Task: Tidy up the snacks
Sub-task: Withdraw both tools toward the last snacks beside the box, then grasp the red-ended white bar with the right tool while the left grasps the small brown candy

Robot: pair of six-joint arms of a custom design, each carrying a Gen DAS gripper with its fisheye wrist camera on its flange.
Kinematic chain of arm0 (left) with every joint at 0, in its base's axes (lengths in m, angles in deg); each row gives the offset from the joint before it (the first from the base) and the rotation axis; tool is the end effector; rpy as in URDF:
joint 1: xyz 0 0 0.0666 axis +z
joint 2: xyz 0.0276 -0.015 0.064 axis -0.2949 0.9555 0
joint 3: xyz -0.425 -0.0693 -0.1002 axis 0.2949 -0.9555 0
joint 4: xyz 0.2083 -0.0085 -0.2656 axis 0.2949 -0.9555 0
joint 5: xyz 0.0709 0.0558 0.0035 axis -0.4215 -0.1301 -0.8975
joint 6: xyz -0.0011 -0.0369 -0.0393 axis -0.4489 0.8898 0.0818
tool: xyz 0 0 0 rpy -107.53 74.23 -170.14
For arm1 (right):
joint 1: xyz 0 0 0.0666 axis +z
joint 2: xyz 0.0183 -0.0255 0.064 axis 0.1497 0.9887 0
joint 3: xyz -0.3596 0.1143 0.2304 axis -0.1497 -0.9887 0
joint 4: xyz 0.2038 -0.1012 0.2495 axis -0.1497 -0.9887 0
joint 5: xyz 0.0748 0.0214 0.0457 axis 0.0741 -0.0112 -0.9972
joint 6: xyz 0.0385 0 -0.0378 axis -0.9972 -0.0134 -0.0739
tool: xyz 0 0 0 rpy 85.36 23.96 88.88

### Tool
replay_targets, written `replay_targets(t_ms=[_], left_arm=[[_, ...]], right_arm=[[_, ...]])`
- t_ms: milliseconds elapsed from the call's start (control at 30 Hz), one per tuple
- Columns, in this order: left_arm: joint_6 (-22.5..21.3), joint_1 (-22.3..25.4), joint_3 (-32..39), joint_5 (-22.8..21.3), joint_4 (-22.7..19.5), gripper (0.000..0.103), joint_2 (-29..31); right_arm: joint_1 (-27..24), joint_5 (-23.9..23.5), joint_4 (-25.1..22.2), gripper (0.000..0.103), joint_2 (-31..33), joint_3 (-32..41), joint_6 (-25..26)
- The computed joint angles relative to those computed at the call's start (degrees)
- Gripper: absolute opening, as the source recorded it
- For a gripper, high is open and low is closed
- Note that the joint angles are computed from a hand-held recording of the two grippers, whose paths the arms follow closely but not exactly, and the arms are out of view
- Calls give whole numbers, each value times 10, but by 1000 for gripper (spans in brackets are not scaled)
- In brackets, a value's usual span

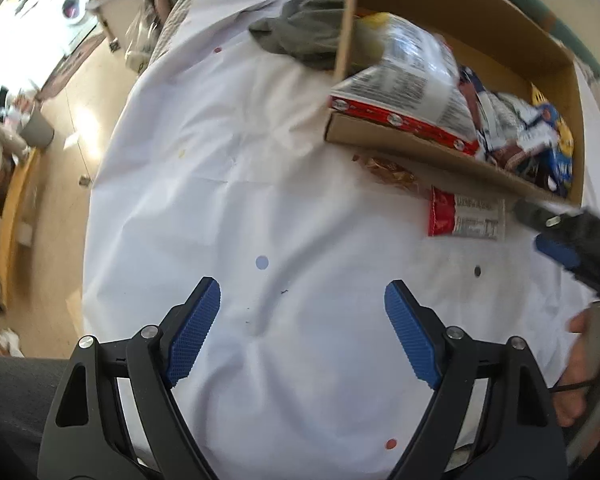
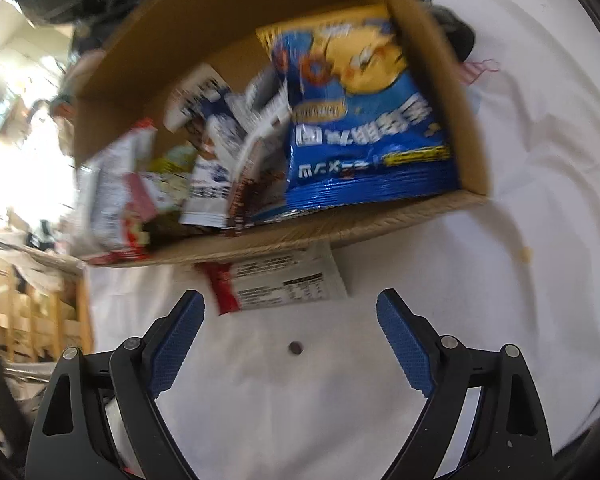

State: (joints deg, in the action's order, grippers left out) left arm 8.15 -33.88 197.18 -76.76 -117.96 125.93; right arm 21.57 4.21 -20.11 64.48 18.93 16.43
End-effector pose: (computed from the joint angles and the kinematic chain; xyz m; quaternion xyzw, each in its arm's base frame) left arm 0.5144 -0.1567 0.5307 0.1689 0.9741 -0.0402 0.1449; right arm 0.4392 0.1038 0.4900 0.2989 0.9207 0.1665 0.1877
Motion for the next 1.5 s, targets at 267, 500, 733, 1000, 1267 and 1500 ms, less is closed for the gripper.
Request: replay_targets(t_ms=[267, 500, 733, 1000, 1267, 1500], left_arm=[[18, -1, 11, 4, -3, 82, 10], [29, -5, 12, -3, 5, 82, 13], [40, -18, 0, 3, 48, 82, 9], [112, -48, 15, 27, 87, 82, 34], [155, -80, 23, -11, 105, 55, 75], [152, -74, 42, -8, 84, 16, 89]], right_arm=[[16, 56, -29, 93, 72, 44, 31], [38, 105, -89, 94, 108, 82, 93], [56, 77, -111, 94, 75, 44, 143], [57, 44, -95, 89, -16, -26, 103], [29, 21, -77, 89, -79, -67, 47], [-4, 1, -87, 89, -88, -63, 60]])
